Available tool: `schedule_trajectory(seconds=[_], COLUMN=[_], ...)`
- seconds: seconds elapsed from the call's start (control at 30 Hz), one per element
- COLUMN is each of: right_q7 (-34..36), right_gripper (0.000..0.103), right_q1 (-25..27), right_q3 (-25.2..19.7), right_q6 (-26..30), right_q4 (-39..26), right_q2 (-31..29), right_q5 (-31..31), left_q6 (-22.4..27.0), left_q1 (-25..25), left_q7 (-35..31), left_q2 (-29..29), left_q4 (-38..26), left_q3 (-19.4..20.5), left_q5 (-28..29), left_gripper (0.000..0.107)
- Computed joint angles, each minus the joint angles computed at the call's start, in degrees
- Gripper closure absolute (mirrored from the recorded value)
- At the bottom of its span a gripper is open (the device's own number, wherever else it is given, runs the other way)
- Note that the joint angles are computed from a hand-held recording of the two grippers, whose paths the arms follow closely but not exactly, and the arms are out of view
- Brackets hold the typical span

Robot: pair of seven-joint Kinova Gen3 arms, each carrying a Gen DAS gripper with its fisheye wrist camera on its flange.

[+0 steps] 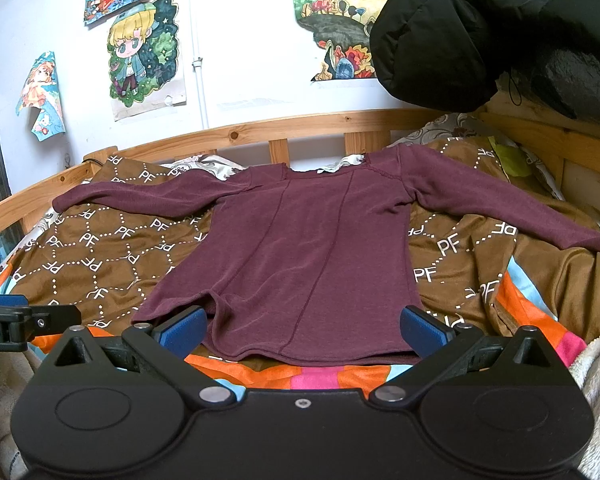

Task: Fold small clothes
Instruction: 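Move the right tool to the sleeve cuff beside the shirt body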

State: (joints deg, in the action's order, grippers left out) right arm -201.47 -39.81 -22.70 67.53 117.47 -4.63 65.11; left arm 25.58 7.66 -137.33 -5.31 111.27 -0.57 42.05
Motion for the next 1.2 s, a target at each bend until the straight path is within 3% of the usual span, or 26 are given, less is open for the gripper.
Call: schedule_trajectory(seconds=[0.13, 0.27, 0.5, 0.73, 0.87, 1.03, 1.2], right_q7=[0.7, 0.8, -5.7, -12.5, -18.1, -26.2, -28.1], right_gripper=[0.000, 0.000, 0.000, 0.000, 0.000, 0.000, 0.000], right_q1=[0.1, 0.1, 3.2, 8.5, 11.6, 17.1, 22.5], right_q3=[0.1, 0.0, 1.0, 0.6, 3.7, 7.9, 9.4], right_q6=[-0.2, 0.1, -0.1, 9.7, 13.8, 9.0, 5.0], right_q4=[-0.4, -0.4, 0.4, -0.5, -2.9, -1.6, -0.3], right_q2=[-0.1, -0.4, -3.6, -3.9, -3.3, -6.0, -5.3], right_q5=[-0.4, -0.8, 1.3, 4.2, -0.3, -5.2, -5.3], left_q6=[-0.1, 0.9, 8.7, 15.8, 17.5, 16.1, 13.2], left_q1=[-0.1, -0.4, -2.4, -4.0, -4.1, -1.1, 1.3], left_q7=[2.5, 8.8, 10.6, 16.5, 19.8, 24.4, 27.0], left_q2=[0.3, 0.8, 4.7, 11.3, 15.5, 21.3, 26.9], left_q4=[-0.5, -1.8, -7.5, -18.5, -25.2, -33.5, -39.1], left_q3=[0.8, 2.2, 2.3, 5.0, 6.7, 8.2, 9.6], left_q5=[-2.3, -8.7, -8.8, -10.9, -12.5, -19.6, -24.0], left_gripper=[0.005, 0.005, 0.005, 0.005, 0.005, 0.005, 0.005])
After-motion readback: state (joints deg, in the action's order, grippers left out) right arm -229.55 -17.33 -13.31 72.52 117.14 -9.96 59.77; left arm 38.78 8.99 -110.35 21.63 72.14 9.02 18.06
